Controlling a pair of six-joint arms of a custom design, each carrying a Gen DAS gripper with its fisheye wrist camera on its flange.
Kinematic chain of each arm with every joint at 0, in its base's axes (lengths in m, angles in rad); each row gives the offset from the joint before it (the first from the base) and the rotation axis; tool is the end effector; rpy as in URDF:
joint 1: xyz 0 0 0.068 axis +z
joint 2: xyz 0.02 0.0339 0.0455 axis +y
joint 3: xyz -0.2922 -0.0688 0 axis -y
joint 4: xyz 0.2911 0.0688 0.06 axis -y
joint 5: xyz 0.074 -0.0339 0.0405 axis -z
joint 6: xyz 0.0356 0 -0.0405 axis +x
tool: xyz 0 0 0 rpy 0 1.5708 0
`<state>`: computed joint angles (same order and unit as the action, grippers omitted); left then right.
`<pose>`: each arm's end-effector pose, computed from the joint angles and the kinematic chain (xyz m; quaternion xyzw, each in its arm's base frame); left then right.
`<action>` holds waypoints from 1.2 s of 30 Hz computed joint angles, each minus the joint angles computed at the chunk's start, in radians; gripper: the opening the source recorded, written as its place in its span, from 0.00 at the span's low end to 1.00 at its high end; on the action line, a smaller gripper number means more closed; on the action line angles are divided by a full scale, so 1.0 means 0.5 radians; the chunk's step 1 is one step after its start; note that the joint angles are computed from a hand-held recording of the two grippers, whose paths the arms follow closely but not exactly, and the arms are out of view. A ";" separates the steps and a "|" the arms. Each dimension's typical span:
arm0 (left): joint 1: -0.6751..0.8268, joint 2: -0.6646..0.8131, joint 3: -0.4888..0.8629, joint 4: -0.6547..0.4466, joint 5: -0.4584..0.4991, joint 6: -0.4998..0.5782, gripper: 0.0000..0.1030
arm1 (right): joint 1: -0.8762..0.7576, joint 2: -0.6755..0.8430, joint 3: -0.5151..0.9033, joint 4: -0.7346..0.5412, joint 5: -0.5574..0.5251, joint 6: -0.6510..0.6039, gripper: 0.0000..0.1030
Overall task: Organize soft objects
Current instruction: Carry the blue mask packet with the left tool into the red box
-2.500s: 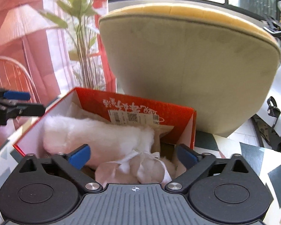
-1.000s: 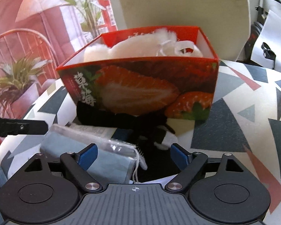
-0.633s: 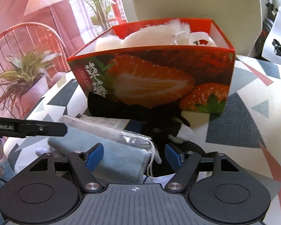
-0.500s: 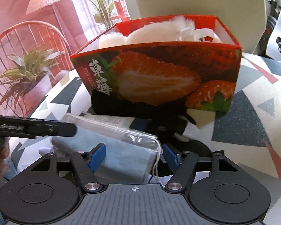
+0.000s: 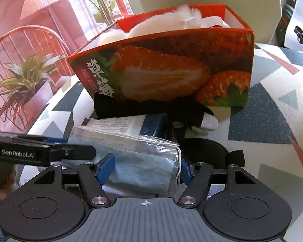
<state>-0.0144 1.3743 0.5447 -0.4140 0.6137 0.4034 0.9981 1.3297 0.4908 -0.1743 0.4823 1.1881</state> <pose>0.2366 -0.0239 0.1282 0.2432 0.9099 -0.2624 0.2099 0.1468 0.1972 0.1312 0.1540 0.9231 0.1318 0.3268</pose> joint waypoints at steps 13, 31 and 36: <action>0.047 -0.025 -0.019 0.008 0.041 -0.032 0.58 | 0.050 -0.011 0.017 -0.017 0.073 -0.025 0.46; 0.165 -0.117 0.046 -0.194 0.183 0.189 0.56 | 0.123 -0.095 0.064 -0.102 0.172 -0.107 0.39; 0.227 -0.221 0.129 -0.342 0.289 0.333 0.56 | 0.138 -0.203 0.096 -0.155 0.255 -0.216 0.38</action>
